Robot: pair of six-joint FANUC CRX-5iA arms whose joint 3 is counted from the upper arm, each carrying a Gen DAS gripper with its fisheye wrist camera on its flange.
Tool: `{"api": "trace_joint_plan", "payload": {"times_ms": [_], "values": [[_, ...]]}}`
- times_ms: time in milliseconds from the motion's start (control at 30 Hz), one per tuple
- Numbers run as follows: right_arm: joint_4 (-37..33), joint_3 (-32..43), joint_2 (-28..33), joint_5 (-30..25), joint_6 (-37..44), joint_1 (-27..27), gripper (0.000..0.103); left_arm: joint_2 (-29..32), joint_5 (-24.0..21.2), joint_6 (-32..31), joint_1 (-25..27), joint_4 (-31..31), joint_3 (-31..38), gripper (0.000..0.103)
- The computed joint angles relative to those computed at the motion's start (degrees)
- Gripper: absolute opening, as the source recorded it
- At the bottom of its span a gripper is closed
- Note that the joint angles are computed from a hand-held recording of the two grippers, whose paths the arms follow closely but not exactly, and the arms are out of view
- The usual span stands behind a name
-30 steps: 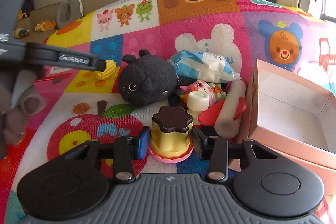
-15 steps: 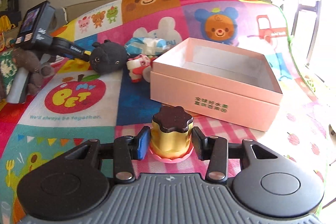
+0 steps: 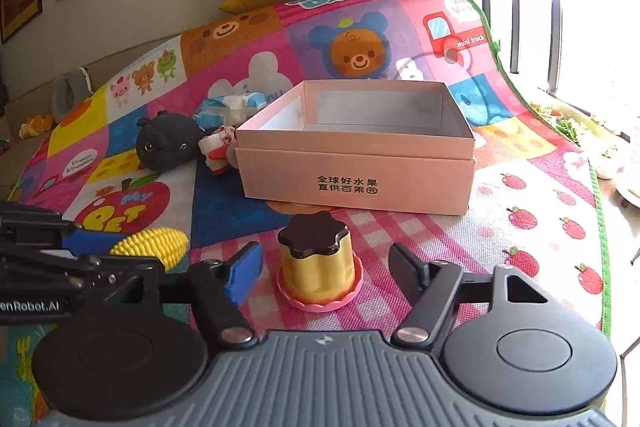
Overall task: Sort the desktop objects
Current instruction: 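Reach the left tool to the yellow corn toy and close on it, then lift the corn with the left tool while the right tool grasps the yellow pudding toy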
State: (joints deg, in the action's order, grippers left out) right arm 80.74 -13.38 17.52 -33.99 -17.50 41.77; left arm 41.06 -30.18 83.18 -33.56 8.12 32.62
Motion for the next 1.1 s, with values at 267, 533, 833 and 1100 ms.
{"api": "trace_joint_plan", "payload": {"times_ms": [267,533,833,1100], "values": [[7.01,-2.4,-1.04,-0.39,-6.94,-0.71,0.103,-1.04,-7.34,10.43,-0.65,-11.15,2.38,0.069],[-15.58,3.36,0.36,-1.18,10.36,2.39,0.103,-1.26,-11.6,22.87,-0.67,-22.46,5.58,0.079],[-19.11,2.53,-0.58,2.01,7.9,1.47,0.103,-3.14,1.85,-3.9,1.34,1.86,-4.82,0.094],[-13.85,-1.23,-2.74,7.71,1.38,-0.72,0.103,0.72,4.17,-15.08,1.45,11.78,-2.6,0.097]]}}
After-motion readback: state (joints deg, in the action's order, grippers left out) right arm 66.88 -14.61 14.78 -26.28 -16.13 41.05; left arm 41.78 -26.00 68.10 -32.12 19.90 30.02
